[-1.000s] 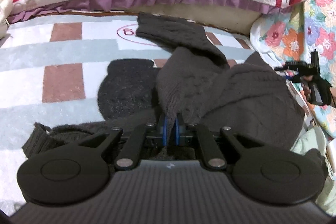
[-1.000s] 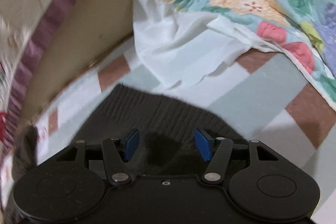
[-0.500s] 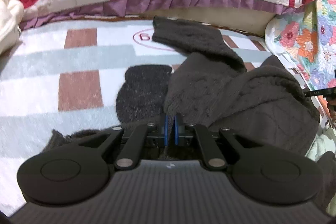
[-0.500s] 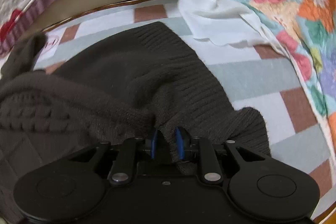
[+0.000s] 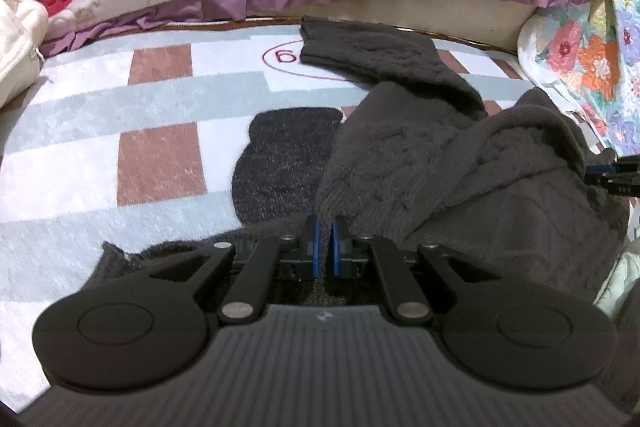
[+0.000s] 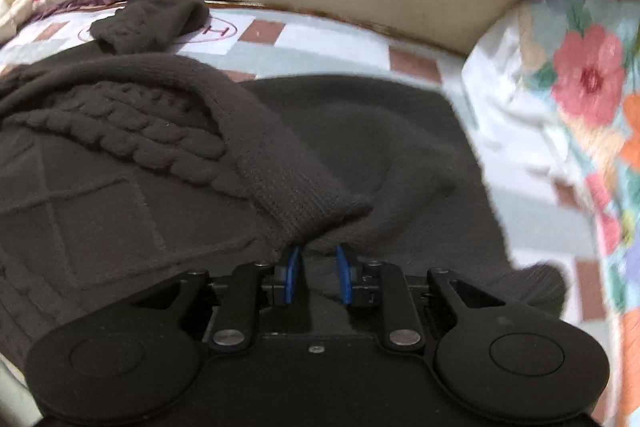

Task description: Fold clothes

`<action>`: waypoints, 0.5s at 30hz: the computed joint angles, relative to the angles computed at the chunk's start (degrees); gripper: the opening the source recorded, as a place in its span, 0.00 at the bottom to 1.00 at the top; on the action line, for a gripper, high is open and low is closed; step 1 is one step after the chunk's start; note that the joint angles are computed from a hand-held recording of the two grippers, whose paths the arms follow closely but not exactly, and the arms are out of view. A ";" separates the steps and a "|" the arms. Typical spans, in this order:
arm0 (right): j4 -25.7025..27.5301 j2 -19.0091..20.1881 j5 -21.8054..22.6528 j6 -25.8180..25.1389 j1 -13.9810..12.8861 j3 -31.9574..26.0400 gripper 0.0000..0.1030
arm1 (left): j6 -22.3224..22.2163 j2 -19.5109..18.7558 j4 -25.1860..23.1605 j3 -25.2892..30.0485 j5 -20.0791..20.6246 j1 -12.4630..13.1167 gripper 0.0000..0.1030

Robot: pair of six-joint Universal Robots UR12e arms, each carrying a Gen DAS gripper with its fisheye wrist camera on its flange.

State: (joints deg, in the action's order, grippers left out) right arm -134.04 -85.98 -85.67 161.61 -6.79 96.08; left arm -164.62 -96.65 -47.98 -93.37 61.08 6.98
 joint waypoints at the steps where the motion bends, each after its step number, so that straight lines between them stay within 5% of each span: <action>1: -0.78 -0.19 -0.43 -0.36 0.17 0.48 0.25 | -0.05 -0.01 0.11 -0.03 0.02 0.01 0.05; 7: 7.63 -1.85 0.79 -1.52 -1.35 -0.26 0.35 | -0.35 -0.10 0.59 -0.17 0.03 0.07 0.06; 12: 7.11 -3.14 5.63 15.19 -5.49 -0.51 0.36 | -0.23 -0.34 0.44 0.04 0.24 -0.05 0.06; 15: 3.70 -1.97 8.88 27.05 -7.54 -2.23 0.50 | -0.05 -0.46 0.14 0.25 0.54 -0.17 0.06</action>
